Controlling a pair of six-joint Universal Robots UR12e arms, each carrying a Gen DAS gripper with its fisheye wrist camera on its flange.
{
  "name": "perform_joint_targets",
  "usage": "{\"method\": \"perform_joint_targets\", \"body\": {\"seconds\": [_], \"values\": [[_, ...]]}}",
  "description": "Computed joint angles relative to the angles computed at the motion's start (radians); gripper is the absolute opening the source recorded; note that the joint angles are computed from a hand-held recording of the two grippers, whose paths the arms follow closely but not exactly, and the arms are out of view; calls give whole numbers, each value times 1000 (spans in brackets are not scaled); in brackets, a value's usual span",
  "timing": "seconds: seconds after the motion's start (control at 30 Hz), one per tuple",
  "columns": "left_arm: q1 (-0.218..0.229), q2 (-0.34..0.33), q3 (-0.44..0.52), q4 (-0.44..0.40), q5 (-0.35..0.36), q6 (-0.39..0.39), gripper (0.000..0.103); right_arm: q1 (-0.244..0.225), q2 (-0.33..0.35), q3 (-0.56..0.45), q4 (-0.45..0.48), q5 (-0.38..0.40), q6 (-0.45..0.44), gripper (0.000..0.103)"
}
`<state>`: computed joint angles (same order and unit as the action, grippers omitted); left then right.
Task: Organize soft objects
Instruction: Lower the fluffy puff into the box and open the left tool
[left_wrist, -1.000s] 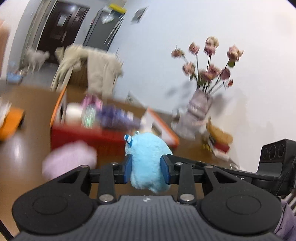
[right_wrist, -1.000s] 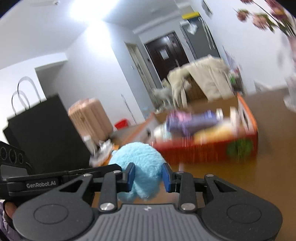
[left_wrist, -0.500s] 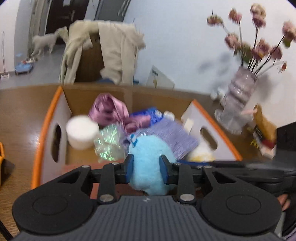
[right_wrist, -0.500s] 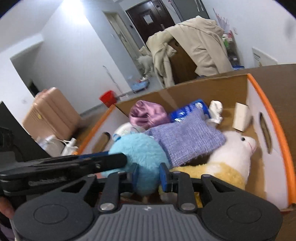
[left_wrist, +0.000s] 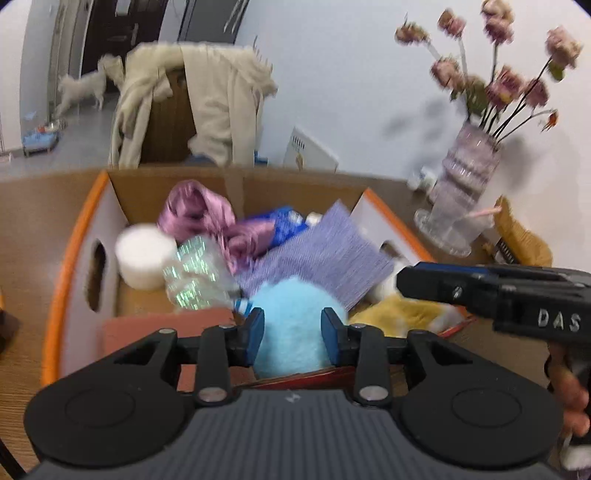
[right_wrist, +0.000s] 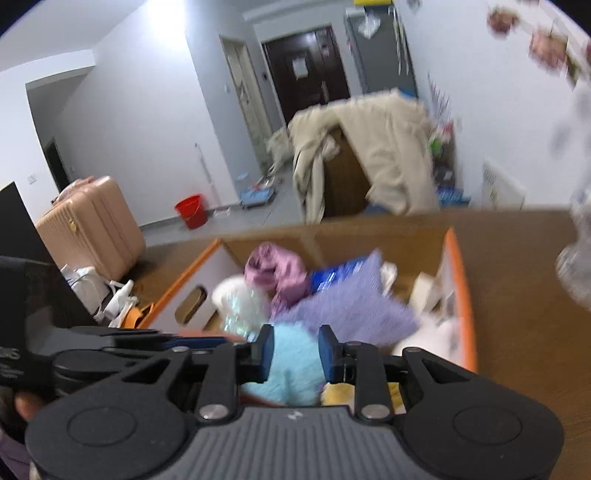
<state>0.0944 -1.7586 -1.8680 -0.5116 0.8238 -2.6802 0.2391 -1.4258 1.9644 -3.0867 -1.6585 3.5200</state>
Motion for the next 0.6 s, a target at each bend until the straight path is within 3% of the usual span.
{"method": "perform_joint_targets", "body": {"seconds": [0.1, 0.2, 0.3, 0.37, 0.43, 0.5, 0.6], "values": [[19, 49, -35, 76, -25, -23, 40, 14, -40, 11, -3, -64, -17, 30], [50, 104, -90, 189, -58, -51, 49, 48, -78, 28, -19, -162, -44, 42], [82, 144, -143, 284, -105, -75, 70, 85, -102, 55, -63, -239, -64, 53], [103, 164, -201, 438, -114, -140, 81, 121, -99, 77, -131, -319, -104, 76], [124, 174, -253, 579, -123, -198, 92, 172, -74, 99, -252, -435, -156, 91], [145, 184, -298, 676, -139, -229, 97, 214, -43, 117, -369, -521, -230, 94], [171, 194, -353, 783, -160, -232, 98, 256, -16, 130, -455, -593, -268, 96]]}}
